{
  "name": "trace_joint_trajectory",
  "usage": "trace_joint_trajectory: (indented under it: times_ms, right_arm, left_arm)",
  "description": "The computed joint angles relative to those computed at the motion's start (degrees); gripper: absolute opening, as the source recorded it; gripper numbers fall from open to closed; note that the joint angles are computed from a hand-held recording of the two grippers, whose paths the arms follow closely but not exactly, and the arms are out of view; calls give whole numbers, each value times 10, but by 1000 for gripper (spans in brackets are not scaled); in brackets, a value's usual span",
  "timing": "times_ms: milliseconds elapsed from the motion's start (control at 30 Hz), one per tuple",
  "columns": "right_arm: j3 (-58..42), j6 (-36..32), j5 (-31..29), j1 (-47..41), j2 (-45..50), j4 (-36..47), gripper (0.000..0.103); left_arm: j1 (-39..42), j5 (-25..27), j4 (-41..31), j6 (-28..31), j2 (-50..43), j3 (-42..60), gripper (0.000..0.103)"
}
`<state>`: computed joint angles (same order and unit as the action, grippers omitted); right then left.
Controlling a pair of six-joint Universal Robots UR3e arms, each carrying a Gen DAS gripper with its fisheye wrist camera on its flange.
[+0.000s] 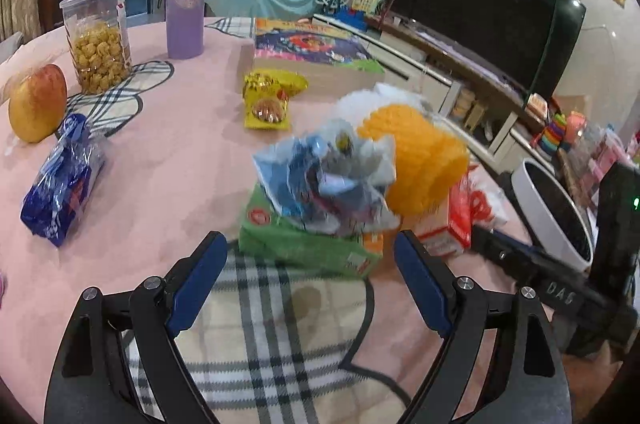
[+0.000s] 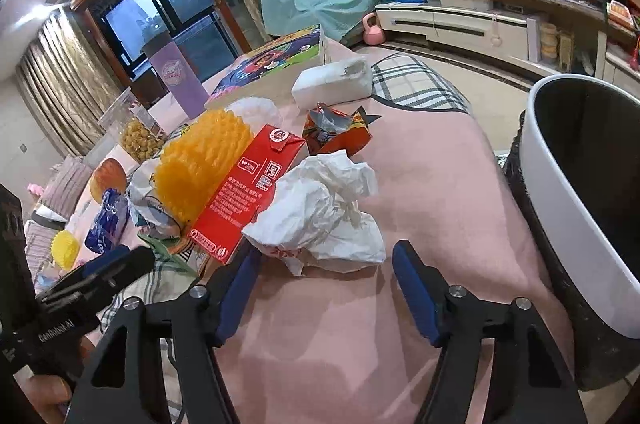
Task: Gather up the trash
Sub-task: 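Move both tools back to the table toward the crumpled wrappers, then grasp the blue plastic wrapper with left tool while right tool grasps white tissue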
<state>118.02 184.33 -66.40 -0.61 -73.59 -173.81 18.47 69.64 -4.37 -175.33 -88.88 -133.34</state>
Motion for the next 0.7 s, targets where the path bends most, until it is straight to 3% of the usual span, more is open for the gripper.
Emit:
trace_joint_trajectory:
  times_ms: [100, 167, 200, 233, 367, 700]
  right_arm:
    - [-11, 0, 2, 3, 10, -1, 57]
    - [-14, -2, 0, 7, 13, -6, 49]
    - [-13, -4, 3, 7, 12, -9, 47]
    - [-11, -5, 5, 6, 10, -10, 42]
    - [4, -7, 11, 2, -6, -9, 30]
    - [93, -10, 31, -32, -100, -7, 27]
  left_arm:
    - [-1, -11, 16, -1, -21, 16, 82]
    - [0, -24, 15, 9, -33, 26, 60]
    - [-2, -26, 6, 14, -40, 36, 41]
    - [-4, -28, -3, 17, -44, 43, 32]
    - [-3, -33, 15, 26, -35, 26, 28]
    - [37, -77, -20, 58, 102, -77, 24]
